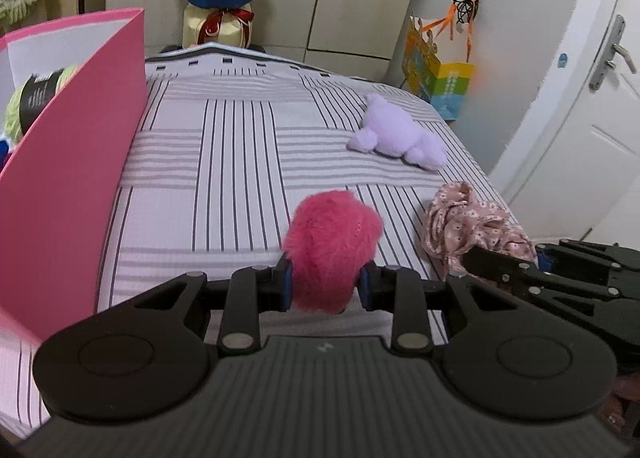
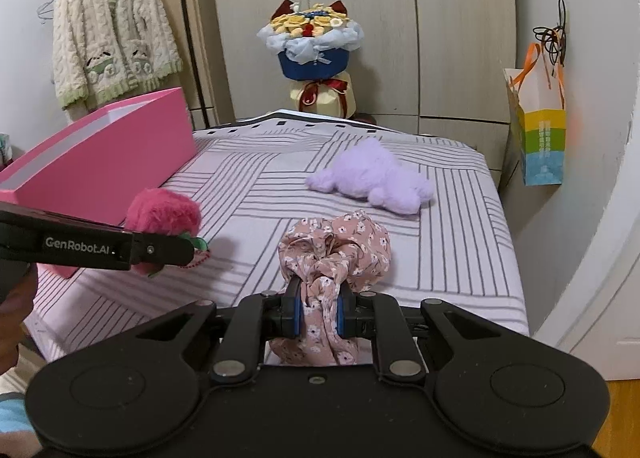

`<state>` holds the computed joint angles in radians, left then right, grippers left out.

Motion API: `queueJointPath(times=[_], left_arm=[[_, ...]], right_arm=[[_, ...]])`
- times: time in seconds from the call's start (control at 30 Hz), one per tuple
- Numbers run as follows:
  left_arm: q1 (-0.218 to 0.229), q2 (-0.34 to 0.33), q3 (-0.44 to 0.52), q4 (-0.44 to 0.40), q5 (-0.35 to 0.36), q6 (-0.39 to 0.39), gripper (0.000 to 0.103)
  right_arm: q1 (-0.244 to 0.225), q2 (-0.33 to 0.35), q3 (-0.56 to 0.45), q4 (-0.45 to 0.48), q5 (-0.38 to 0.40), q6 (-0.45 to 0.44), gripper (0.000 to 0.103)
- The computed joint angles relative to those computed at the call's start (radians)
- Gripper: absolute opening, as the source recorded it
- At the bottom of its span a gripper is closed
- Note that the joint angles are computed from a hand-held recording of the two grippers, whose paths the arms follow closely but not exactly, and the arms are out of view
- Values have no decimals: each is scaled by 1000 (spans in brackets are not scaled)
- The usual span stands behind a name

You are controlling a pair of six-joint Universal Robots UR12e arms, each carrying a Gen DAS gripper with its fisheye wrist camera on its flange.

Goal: Organize soft objects
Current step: 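Lift the pom-pom and floral cloth with both grippers and carry them toward the box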

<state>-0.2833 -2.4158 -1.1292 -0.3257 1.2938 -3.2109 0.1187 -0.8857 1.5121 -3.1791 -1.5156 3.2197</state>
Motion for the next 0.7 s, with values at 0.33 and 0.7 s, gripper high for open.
queueJointPath(times=[0.33,0.7], left_arm=[[30,97,-109,-120,-64,101,29],[85,203,-224,-171,-144,115,29]], right_arm=[[-9,-63,51,70,146,47,19],[2,-101,27,223,325,-42,19]])
